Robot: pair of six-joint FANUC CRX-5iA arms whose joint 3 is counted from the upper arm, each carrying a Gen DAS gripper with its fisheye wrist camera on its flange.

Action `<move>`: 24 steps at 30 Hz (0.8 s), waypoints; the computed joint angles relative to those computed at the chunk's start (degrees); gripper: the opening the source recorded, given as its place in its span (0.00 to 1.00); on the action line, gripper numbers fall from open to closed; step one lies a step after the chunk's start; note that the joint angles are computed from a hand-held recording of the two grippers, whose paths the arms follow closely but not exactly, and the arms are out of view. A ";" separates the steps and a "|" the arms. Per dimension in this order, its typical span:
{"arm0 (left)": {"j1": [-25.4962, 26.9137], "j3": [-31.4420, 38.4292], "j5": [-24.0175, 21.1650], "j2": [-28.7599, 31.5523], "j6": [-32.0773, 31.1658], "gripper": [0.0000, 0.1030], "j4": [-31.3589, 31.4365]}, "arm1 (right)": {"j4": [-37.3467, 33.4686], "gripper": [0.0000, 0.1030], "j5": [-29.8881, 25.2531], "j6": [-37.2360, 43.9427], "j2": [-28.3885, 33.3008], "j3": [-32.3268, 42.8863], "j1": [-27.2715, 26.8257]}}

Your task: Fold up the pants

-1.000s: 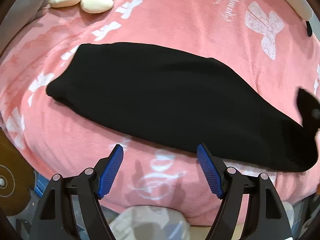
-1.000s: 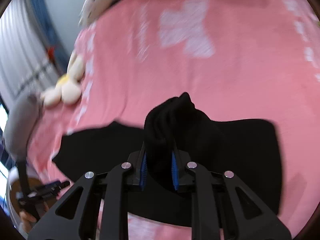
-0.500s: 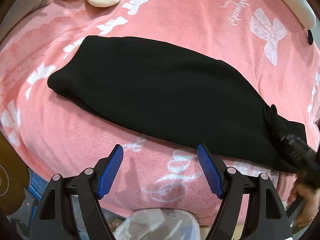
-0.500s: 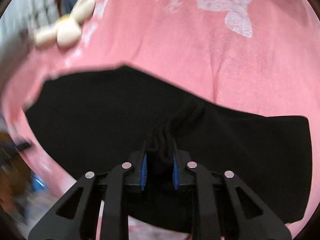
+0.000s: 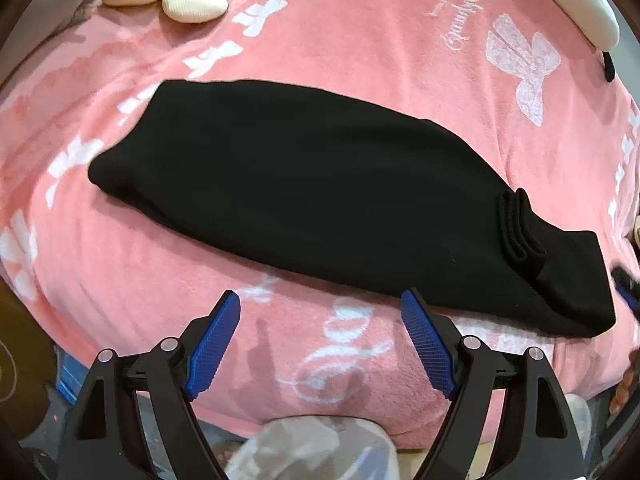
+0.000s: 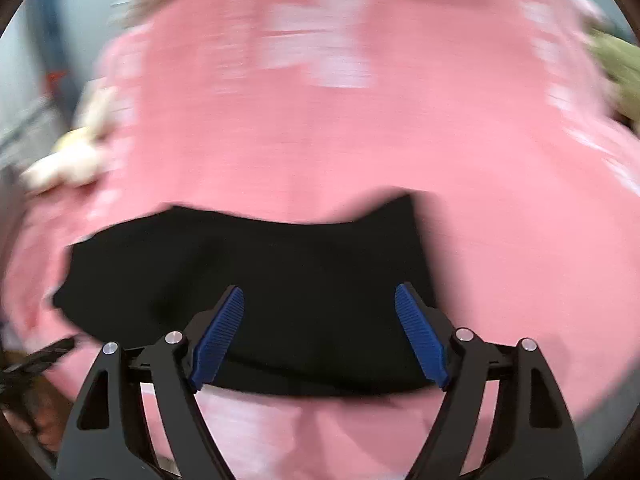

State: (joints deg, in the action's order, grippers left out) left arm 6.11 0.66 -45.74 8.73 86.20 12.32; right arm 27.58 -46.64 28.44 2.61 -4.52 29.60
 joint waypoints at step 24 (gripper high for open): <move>-2.72 2.37 -3.73 0.68 6.84 0.77 -0.37 | -11.11 0.21 9.78 -1.19 -12.45 -13.75 -12.12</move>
State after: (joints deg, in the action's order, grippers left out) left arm 3.39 3.03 -49.47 9.42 93.05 11.94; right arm 16.47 -36.86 27.25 -9.84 -18.26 17.48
